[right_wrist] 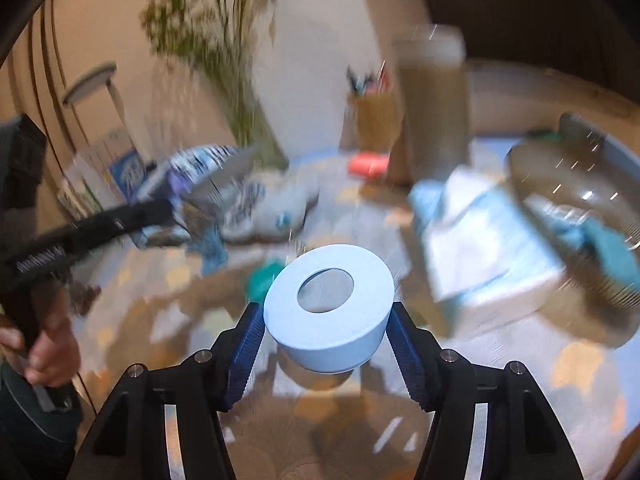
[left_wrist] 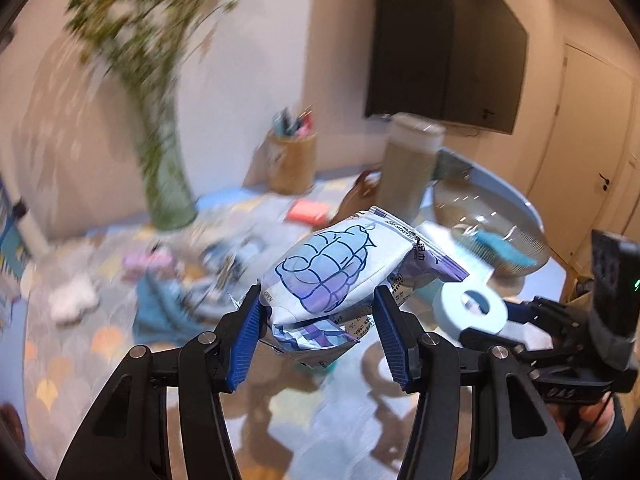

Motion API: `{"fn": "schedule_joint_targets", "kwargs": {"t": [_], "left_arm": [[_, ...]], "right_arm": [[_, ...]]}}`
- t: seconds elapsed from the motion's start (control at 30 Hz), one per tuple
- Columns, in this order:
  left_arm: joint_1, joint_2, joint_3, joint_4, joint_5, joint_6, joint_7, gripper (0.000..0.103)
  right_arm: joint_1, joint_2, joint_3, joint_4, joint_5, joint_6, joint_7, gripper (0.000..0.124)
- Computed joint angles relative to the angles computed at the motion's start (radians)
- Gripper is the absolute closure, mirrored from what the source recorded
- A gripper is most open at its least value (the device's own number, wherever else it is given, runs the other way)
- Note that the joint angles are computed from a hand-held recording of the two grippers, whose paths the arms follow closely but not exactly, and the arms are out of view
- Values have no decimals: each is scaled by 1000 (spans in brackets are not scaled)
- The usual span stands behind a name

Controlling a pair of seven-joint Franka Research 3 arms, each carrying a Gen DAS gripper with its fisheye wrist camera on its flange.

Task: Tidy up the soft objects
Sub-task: 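Carry the wipes pack and tape roll into the glass bowl and release both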

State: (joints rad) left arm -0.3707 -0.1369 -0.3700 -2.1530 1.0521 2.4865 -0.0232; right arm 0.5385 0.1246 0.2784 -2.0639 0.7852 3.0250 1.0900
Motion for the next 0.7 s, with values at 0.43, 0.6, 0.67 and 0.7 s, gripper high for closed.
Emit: {"fn": "schedule_joint_targets", "kwargs": {"t": [0.43, 0.6, 0.67, 0.7], "left_arm": [[-148, 438, 63, 624, 24, -15, 346, 51], [-210, 671, 101, 953, -89, -83, 512, 51], [-219, 756, 111, 1065, -147, -90, 571, 51], [-227, 803, 117, 1130, -174, -108, 603, 51]], "right_arm": [[-116, -131, -149, -77, -400, 131, 476, 62], [-178, -95, -199, -21, -647, 86, 749, 62], [-197, -72, -194, 9, -585, 64, 718, 62], [-208, -66, -190, 18, -545, 55, 689, 62]]}}
